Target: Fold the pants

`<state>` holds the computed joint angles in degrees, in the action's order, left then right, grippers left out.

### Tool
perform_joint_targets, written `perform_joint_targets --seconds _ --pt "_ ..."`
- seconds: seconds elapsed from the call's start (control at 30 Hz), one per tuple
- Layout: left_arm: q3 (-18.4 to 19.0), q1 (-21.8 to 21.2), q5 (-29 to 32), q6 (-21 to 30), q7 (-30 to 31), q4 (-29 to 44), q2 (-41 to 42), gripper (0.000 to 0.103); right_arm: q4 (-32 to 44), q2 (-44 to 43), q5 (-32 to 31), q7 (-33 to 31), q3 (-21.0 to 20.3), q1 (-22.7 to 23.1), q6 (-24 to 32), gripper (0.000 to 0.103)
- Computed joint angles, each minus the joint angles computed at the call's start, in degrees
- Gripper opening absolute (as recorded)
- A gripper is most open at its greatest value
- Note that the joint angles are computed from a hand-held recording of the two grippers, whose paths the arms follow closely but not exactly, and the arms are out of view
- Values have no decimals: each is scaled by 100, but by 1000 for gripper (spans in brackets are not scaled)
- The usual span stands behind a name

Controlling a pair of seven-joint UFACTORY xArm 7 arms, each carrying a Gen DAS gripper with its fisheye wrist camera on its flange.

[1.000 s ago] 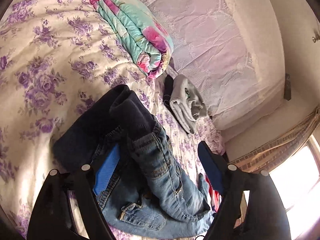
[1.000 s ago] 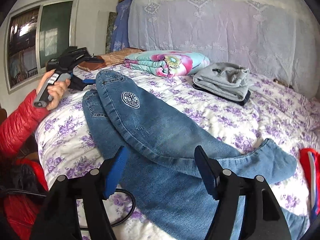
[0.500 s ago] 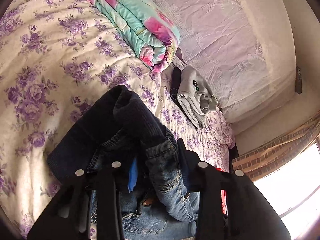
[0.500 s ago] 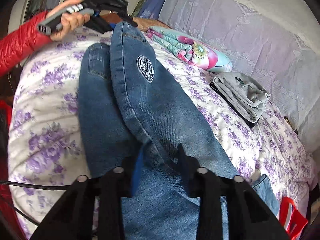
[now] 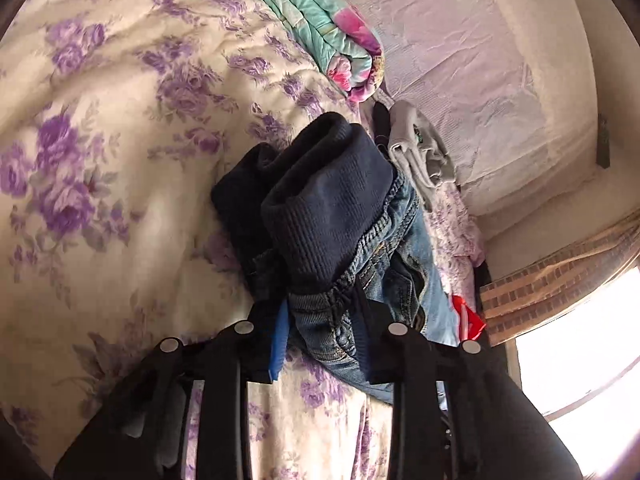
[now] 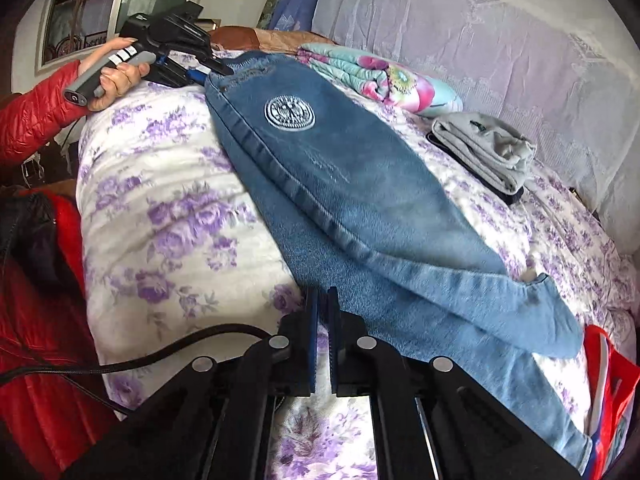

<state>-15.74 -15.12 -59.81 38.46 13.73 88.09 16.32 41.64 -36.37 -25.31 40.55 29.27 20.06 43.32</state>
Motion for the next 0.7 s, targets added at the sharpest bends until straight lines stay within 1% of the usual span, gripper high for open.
perform_joint_targets --seconds 0.03,0.07,0.1,0.13,0.17,0.23,0.27,0.33,0.37,0.4,0.43,0.47,0.5,0.53,0.57,0.6,0.63,0.67,0.7 --pt "-15 36 -88 21 53 -59 -93 27 -19 -129 -41 45 -39 -11 -126 5" --pt "11 -1 -4 -40 24 -117 -208 27 -44 -278 -120 102 -44 -69 -264 6" --pt "54 -82 221 -151 -33 -174 -344 26 -21 -363 -169 110 -34 -142 -308 8" --pt "92 -157 460 -241 -90 -223 -477 25 19 -402 -195 108 -16 -219 -320 18" --pt "121 -218 654 -333 -134 -272 -602 25 41 -418 -215 105 -25 -290 -414 31" --pt "129 -324 813 -608 -114 -313 -816 25 134 -349 -266 176 -13 -514 -668 38" --pt "113 -371 810 -681 -57 -229 -837 25 240 -226 -284 217 -20 -662 -792 39" --pt "40 -504 954 -543 32 313 -584 25 439 53 -391 331 7 -976 -1082 39" --pt "-4 -598 1135 -462 18 632 -378 25 551 227 -435 440 39 -1144 -1159 40" --pt "-12 -760 1539 -387 -167 1032 -87 27 634 394 -425 527 27 -1238 -1179 40" --pt "-8 -895 1915 -293 -352 1336 163 34 692 598 -308 546 -54 -1212 -1139 40" --pt "36 -1053 2362 -155 -618 1707 491 44 722 834 -45 449 -228 -1041 -999 40" --pt "202 -1280 2865 48 -1000 2107 839 45 712 1056 380 218 -500 -735 -793 40" --pt "278 -1395 3329 243 -1398 2381 1143 45 561 1148 730 52 -758 -454 -766 40" --pt "114 -1281 3553 350 -1581 2416 1339 38 324 1005 841 59 -865 -351 -980 40" --pt "60 -1217 3537 248 -1596 2211 1371 26 204 843 1068 12 -1031 -208 -1044 40" --pt "195 -1273 3456 -93 -1415 1771 1164 12 112 723 1339 -88 -1202 -54 -1060 40" --pt "160 -1206 3412 -287 -1291 1476 1004 4 -4 622 1469 -155 -1268 12 -1137 40" --pt "-114 -920 3129 -240 -1242 1373 946 4 -77 558 1498 -185 -1259 3 -1202 40"
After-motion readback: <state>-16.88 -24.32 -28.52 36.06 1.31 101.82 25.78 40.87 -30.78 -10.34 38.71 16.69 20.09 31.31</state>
